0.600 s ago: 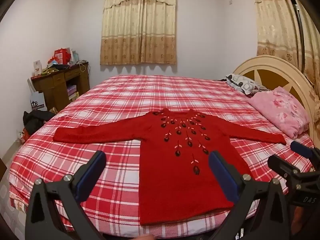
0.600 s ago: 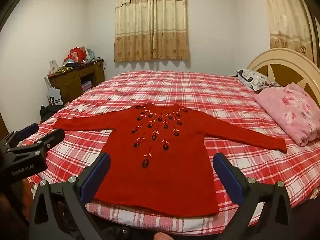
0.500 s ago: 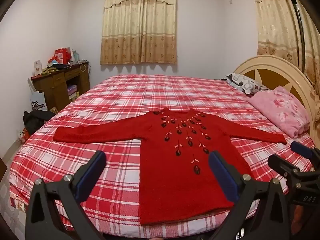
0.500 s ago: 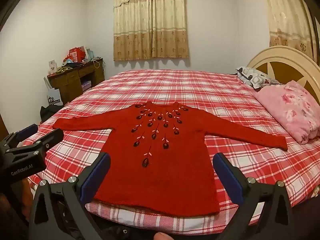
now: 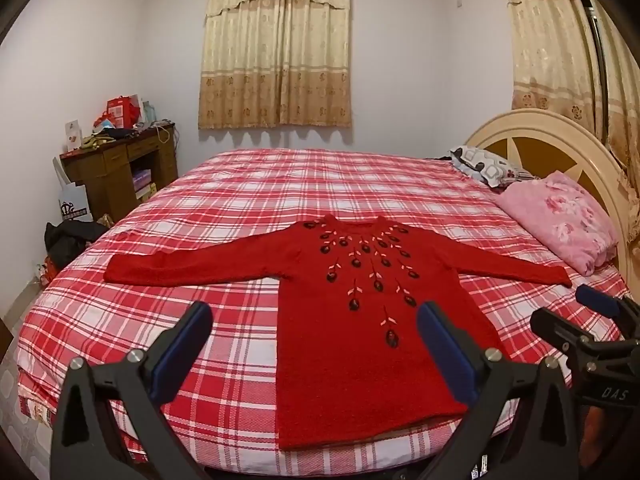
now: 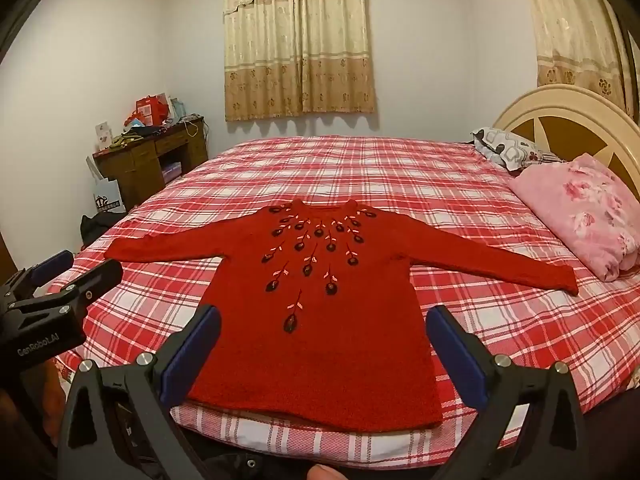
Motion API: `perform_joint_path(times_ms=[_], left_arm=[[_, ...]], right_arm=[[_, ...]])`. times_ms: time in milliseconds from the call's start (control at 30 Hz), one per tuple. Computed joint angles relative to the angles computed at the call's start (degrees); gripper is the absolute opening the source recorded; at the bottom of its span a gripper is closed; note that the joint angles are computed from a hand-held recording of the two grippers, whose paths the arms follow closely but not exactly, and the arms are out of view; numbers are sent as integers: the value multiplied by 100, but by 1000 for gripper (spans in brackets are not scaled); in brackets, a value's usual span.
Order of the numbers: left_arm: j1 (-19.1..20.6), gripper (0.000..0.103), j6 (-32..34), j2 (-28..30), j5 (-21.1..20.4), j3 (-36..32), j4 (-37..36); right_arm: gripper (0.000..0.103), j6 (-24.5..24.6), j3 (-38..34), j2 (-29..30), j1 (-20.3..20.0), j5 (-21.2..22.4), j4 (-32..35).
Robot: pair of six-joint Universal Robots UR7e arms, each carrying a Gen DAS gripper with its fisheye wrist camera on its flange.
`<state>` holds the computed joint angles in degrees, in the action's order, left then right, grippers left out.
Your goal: Fold small clothes
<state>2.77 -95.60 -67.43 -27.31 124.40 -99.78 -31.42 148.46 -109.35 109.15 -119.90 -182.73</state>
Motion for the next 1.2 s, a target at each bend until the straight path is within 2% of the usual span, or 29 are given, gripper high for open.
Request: perform_joint_path(times_ms=[400,1200], left_arm=[[52,103,-9,-34,-98,81,-70],[52,103,-159,-195,-97,175,16]], right_arm=[[102,40,7,-5,-126,88,97],[102,92,39,35,-100,79,119]])
